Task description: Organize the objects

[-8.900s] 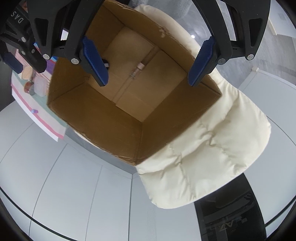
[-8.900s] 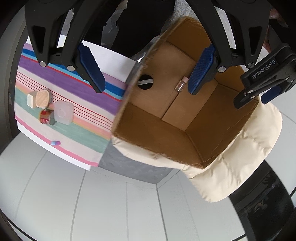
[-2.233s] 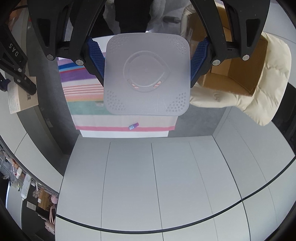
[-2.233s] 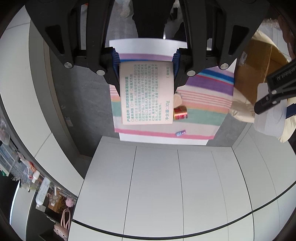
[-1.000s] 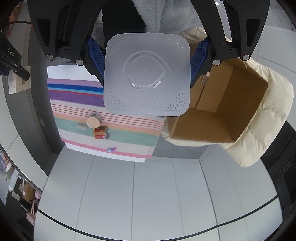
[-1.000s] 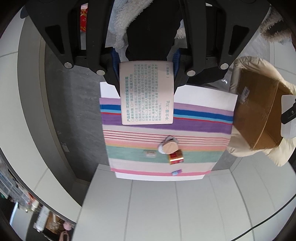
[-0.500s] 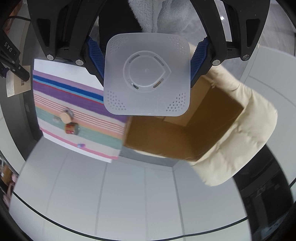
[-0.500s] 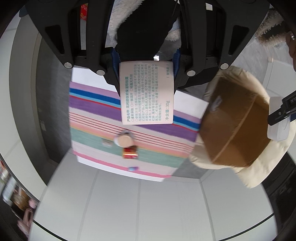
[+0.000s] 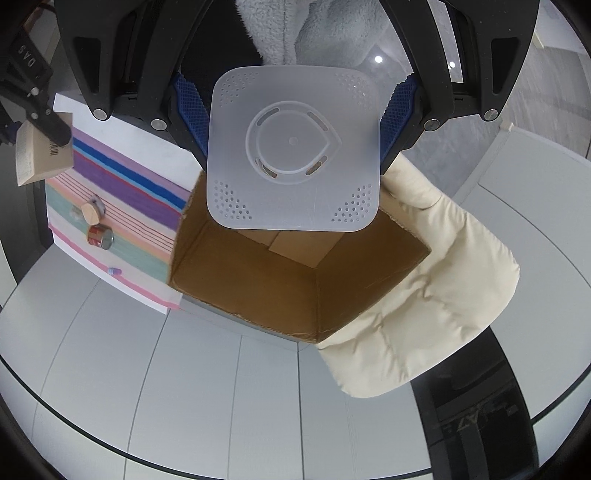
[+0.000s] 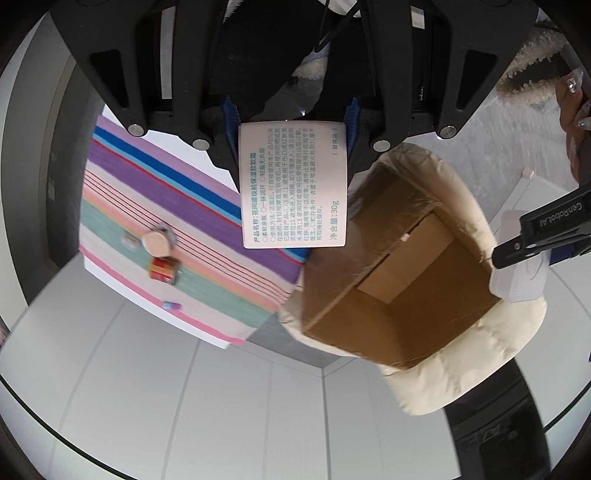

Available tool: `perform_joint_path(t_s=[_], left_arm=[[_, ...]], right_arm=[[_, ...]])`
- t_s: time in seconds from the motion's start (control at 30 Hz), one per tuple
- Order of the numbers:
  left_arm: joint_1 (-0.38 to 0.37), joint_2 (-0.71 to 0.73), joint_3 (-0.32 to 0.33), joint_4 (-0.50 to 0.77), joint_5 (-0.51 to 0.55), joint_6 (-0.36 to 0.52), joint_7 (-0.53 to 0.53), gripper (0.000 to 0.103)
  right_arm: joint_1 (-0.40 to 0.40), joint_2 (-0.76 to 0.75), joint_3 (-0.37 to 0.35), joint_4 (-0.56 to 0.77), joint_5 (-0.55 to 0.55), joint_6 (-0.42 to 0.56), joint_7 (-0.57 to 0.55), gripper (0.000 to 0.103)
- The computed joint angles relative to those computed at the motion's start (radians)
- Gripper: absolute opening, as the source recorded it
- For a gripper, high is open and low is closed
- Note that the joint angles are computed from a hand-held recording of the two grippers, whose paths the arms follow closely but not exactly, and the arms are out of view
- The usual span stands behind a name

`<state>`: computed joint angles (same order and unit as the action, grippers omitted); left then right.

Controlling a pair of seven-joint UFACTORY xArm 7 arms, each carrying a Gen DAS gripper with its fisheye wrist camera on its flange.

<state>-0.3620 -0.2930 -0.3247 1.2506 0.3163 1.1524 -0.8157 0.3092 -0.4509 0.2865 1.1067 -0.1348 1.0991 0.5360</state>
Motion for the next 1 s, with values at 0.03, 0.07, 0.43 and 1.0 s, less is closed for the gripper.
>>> perform_joint_path(t_s=[0.03,0.07,0.43,1.0], left_arm=[[0.002,-0.002,0.004,-0.004,-0.001,-0.004,0.0,0.082],[0.003,0.0,0.004,-0.005,0.0,-0.007,-0.001,0.082],[0.017,0.065,0.022,0.043,0.041,-0.045,-0.001,0.082],[0.025,0.296,0.142,0.243,0.073,-0.086,0.029,0.082]], right_arm=[[0.002,0.012,0.005,0.009,0.0,0.001,-0.001,0.046],[0.005,0.026,0.009,0.019,-0.002,0.001,-0.001,0.046],[0.038,0.168,0.001,0.139,-0.019,-0.023,-0.03,0.046],[0.16,0.619,-0.071,0.584,-0.132,-0.035,-0.101,0.046]])
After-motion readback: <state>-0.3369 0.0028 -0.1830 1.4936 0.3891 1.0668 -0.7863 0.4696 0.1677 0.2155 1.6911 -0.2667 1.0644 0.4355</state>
